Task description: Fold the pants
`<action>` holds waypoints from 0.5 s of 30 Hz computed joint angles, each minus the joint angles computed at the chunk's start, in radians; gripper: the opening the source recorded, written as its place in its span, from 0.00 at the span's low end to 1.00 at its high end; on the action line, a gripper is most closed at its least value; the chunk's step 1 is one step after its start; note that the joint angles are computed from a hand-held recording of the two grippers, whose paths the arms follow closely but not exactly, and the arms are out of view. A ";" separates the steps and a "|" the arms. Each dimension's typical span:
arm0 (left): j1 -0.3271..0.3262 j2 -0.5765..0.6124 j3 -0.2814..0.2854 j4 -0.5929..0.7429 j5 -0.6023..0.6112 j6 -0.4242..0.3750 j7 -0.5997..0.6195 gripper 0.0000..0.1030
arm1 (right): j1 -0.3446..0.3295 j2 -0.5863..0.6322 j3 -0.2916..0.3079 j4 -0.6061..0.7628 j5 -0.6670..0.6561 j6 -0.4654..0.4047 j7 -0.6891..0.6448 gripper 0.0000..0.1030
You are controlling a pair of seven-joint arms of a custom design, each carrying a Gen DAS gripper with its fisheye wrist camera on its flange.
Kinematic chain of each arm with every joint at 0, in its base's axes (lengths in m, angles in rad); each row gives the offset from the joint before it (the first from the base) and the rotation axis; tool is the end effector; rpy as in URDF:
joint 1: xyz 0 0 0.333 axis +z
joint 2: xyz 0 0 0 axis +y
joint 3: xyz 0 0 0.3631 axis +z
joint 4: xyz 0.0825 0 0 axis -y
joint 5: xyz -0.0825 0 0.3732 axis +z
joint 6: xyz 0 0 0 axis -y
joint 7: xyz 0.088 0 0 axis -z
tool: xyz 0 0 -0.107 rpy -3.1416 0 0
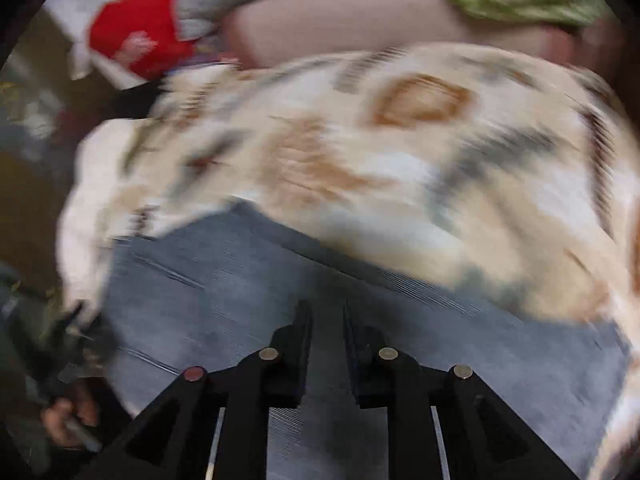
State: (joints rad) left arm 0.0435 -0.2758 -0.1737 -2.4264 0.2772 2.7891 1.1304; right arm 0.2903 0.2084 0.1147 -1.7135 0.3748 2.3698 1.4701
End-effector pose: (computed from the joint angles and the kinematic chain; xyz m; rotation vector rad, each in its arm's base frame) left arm 0.4659 -0.0800 0.5318 -1.8925 1.7615 -0.5913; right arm 0.6080 0.2575 0.5636 -2.0704 1.5478 0.0164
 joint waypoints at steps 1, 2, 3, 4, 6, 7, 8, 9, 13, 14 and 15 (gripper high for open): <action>0.013 0.017 -0.014 0.007 0.026 -0.021 -0.011 0.86 | 0.011 0.054 0.012 0.072 -0.013 -0.023 -0.004 0.21; 0.007 0.031 -0.008 0.003 0.020 -0.030 -0.007 0.86 | 0.023 0.103 0.017 0.135 -0.025 -0.050 0.001 0.21; -0.011 0.035 0.018 -0.010 -0.020 -0.016 0.019 0.87 | 0.032 0.151 0.025 0.197 -0.036 -0.077 -0.003 0.21; -0.027 0.032 0.040 -0.022 -0.067 0.005 0.041 0.87 | 0.051 0.200 0.025 0.262 -0.069 -0.099 0.001 0.21; -0.034 0.031 0.051 -0.027 -0.097 0.009 0.075 0.88 | 0.088 0.286 0.013 0.378 -0.144 -0.138 0.023 0.21; -0.029 0.033 0.047 -0.029 -0.095 0.015 0.078 0.88 | 0.098 0.316 0.012 0.417 -0.165 -0.155 0.024 0.21; -0.023 0.038 0.040 -0.031 -0.092 0.024 0.071 0.89 | 0.102 0.339 0.012 0.449 -0.176 -0.170 0.024 0.21; -0.022 0.037 0.037 -0.034 -0.094 0.026 0.070 0.89 | 0.104 0.363 0.015 0.484 -0.182 -0.200 0.022 0.21; -0.018 0.041 0.030 -0.032 -0.091 0.033 0.067 0.89 | 0.141 0.433 0.000 0.600 -0.249 -0.306 0.009 0.10; -0.018 0.043 0.030 -0.028 -0.093 0.030 0.068 0.89 | 0.148 0.429 -0.006 0.594 -0.264 -0.299 0.009 0.09; -0.019 0.043 0.030 -0.029 -0.096 0.031 0.069 0.89 | 0.152 0.424 -0.011 0.588 -0.274 -0.289 0.013 0.08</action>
State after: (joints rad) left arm 0.0245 -0.2329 -0.1435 -2.4550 0.1815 2.8197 1.1996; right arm 0.4427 0.6324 0.1036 -1.1254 0.1012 2.0806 1.4836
